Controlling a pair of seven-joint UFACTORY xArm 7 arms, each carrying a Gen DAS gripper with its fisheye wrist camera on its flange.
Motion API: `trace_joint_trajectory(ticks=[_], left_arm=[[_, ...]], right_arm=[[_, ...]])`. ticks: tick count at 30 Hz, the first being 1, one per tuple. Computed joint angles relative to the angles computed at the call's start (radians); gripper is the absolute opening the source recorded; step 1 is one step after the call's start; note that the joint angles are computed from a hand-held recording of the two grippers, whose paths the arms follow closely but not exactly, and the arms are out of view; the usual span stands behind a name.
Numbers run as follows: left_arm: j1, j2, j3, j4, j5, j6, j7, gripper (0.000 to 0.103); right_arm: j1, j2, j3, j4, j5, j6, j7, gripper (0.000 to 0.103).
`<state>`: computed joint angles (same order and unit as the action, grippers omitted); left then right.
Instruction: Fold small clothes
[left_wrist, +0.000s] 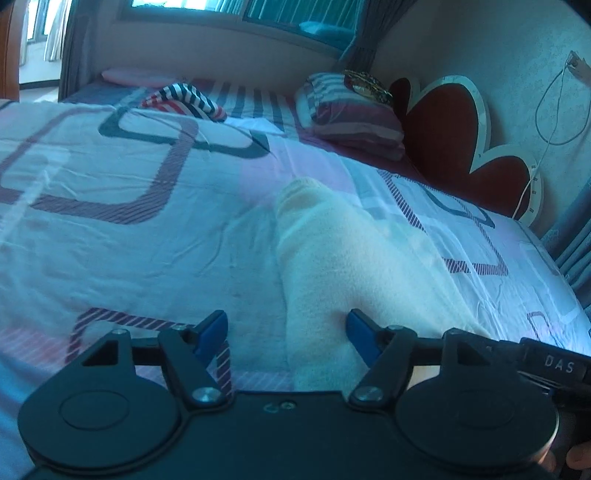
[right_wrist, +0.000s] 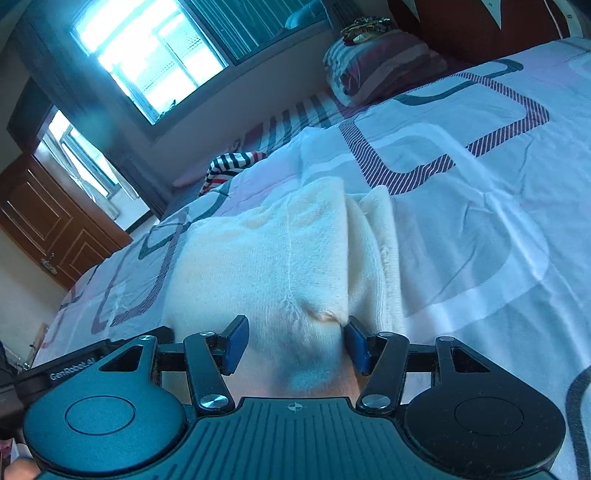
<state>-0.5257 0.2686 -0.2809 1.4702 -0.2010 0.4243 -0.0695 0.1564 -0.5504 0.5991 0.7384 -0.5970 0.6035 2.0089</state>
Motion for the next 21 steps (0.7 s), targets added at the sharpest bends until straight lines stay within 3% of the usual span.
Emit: trace_joint_trajectory(ticks=[2, 6, 9, 13, 17, 21], left_arm=[[0.011, 0.002, -0.007, -0.002, -0.028, 0.004, 0.006, 0.073], [0.006, -0.004, -0.002, -0.003, -0.020, 0.009, 0.008, 0.074], [0.005, -0.017, -0.007, -0.001, -0.020, 0.014, 0.020, 0.071], [0.005, -0.039, -0.028, -0.017, -0.058, 0.016, 0.074, 0.073], [-0.027, -0.025, -0.011, -0.015, -0.017, 0.045, 0.049, 0.075], [-0.015, -0.021, -0.012, -0.019, -0.045, 0.052, 0.033, 0.078]], right_arm=[[0.008, 0.014, -0.010, 0.009, 0.004, -0.005, -0.021, 0.026], [0.015, 0.042, -0.008, 0.034, 0.000, 0.033, -0.039, 0.012], [0.029, 0.030, -0.005, 0.066, -0.017, 0.097, -0.063, 0.010], [0.095, -0.038, -0.051, 0.036, 0.055, 0.148, -0.127, 0.010], [0.103, -0.068, -0.052, -0.030, 0.111, 0.123, -0.102, 0.011], [0.091, -0.124, -0.037, -0.058, 0.128, 0.102, -0.074, 0.026]])
